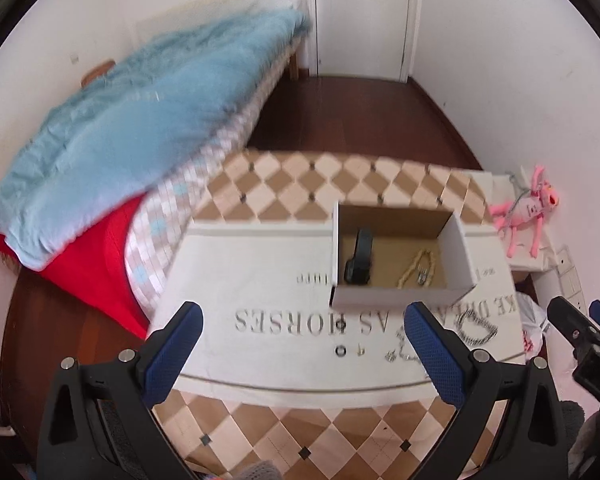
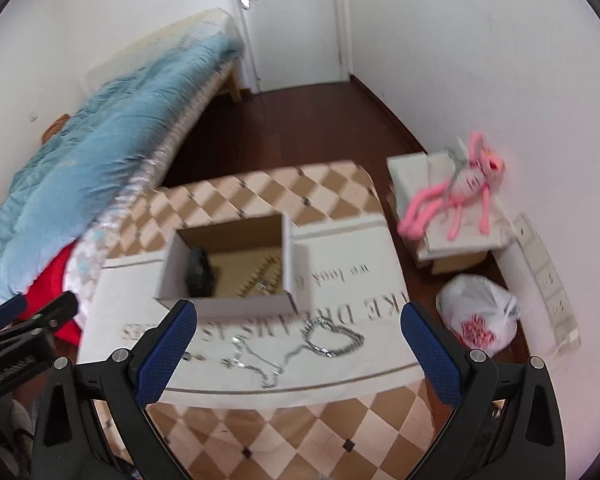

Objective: Organize jewelry

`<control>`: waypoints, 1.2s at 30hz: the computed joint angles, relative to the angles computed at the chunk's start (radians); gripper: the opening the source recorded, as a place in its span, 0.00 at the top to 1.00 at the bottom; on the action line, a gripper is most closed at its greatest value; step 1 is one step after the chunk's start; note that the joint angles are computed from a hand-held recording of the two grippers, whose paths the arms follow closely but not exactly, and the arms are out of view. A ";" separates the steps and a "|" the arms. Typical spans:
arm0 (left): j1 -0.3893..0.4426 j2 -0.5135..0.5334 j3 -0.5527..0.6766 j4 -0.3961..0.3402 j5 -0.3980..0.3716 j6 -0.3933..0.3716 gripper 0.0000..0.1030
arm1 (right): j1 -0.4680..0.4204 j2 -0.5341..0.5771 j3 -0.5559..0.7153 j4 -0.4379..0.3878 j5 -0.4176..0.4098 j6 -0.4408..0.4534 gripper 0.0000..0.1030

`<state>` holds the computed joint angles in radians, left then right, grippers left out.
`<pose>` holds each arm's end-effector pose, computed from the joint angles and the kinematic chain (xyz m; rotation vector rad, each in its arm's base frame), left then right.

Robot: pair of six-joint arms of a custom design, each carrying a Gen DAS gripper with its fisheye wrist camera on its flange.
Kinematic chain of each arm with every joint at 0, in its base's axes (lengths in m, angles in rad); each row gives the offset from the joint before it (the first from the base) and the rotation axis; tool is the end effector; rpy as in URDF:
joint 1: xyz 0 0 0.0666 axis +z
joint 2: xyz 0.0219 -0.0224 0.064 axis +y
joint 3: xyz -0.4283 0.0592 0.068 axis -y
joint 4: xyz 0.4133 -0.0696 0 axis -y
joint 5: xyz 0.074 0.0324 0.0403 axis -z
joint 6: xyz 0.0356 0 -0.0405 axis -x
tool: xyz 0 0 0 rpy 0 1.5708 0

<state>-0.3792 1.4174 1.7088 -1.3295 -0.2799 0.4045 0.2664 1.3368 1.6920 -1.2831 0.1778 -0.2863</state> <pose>0.4441 -0.1668 0.5897 -0.1300 2.5442 0.0662 0.4276 0.1098 0.6193 0.0982 2.4760 0.0126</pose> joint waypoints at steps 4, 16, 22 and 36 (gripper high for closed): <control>0.008 0.010 -0.077 0.004 -0.011 0.028 0.00 | -0.063 0.001 -0.082 0.008 -0.091 -0.016 0.01; 0.019 0.062 -0.203 0.018 0.000 0.061 0.00 | -0.141 0.102 -0.205 0.059 -0.099 -0.028 0.32; 0.022 0.060 -0.231 0.016 0.015 0.053 0.00 | -0.118 0.145 -0.209 0.071 0.029 -0.030 0.78; -0.006 0.036 -0.260 0.082 0.137 -0.002 0.01 | -0.120 0.000 -0.335 0.082 -0.198 -0.101 0.92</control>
